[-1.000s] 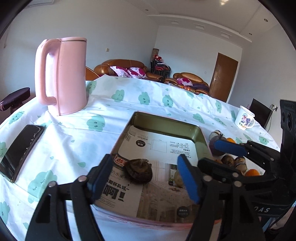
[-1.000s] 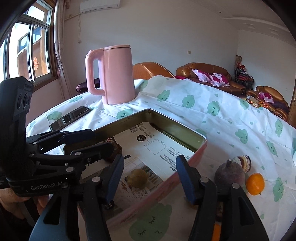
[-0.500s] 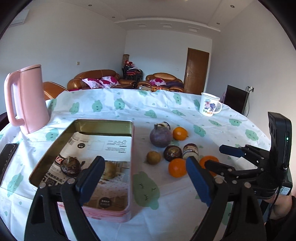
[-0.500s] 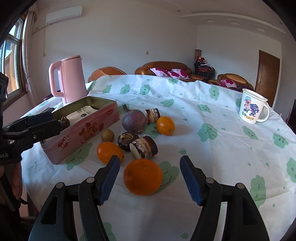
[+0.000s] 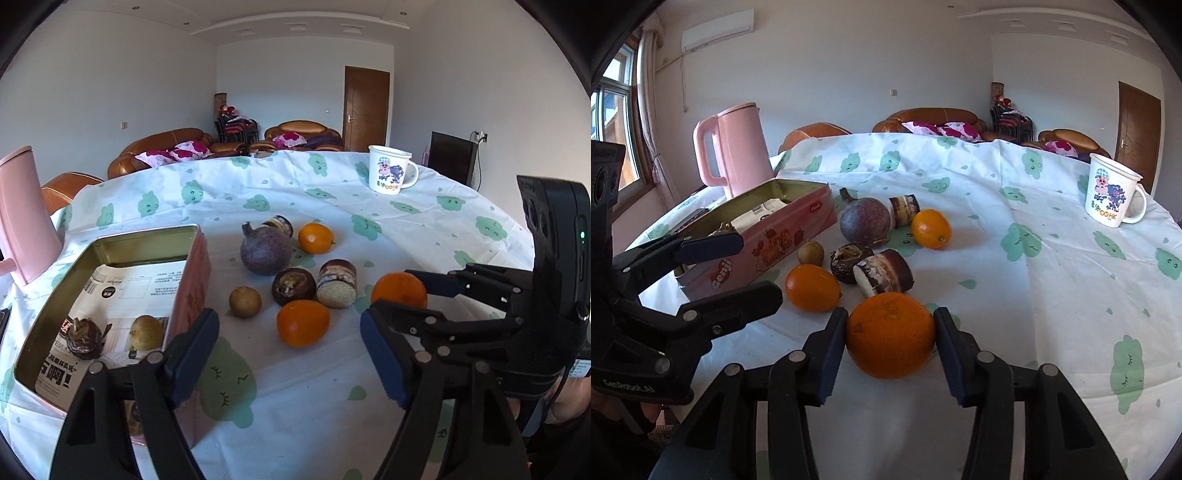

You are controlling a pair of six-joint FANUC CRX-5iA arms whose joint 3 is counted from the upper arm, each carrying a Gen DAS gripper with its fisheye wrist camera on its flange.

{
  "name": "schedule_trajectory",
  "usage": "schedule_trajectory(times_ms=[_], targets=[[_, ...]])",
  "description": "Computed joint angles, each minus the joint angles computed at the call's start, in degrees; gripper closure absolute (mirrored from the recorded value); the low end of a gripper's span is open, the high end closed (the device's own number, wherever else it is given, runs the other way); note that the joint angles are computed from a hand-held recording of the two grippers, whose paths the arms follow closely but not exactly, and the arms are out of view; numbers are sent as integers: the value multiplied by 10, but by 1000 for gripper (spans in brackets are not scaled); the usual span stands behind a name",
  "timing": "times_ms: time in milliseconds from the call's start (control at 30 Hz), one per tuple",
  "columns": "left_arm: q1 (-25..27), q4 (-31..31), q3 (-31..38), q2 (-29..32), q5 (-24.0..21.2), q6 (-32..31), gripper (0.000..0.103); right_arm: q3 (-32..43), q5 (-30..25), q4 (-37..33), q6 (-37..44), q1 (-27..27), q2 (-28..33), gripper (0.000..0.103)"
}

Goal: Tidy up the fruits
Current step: 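Grasp the large orange with the right tool while the left tool grasps a mandarin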

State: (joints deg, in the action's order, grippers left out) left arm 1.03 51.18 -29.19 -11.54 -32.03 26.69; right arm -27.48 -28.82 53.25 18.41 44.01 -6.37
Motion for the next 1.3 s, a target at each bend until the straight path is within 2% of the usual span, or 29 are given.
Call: schedule_trajectory(times_ms=[67,167,233,367,400,467,533,633,733,967,1300], targets=[[2,-24,21,17,-26,20,35,-3,-4,8,-17,-7,-4,54],[-2,-57,46,35,-42,50,45,-2,-7,1,-13,-9,-4,54],[-1,-64,63,48,-66,64,48,0,-7,-8,-4,-8,-2,54],[-12,-117,84,61,-60,100,50,-4,9,-17,-6,-15,-7,54],[-9,-116,87,64,-65,105,51,-4,7,-19,-4,-14,-6,54],[-2,-114,98,77,-83,117,62,1,-3,-22,7,-9,-2,54],[4,-91,97,82,-93,109,62,2,-10,-15,7,-6,0,54],[0,-77,82,72,-79,90,62,-12,4,13,-22,-12,-7,54],[-4,-48,60,60,-57,61,62,-35,26,71,-75,-24,-16,54],[-24,50,2,26,13,-38,62,-61,56,151,-136,-43,-28,54],[-54,159,-42,4,73,-135,62,-91,85,289,-244,-75,-38,54]])
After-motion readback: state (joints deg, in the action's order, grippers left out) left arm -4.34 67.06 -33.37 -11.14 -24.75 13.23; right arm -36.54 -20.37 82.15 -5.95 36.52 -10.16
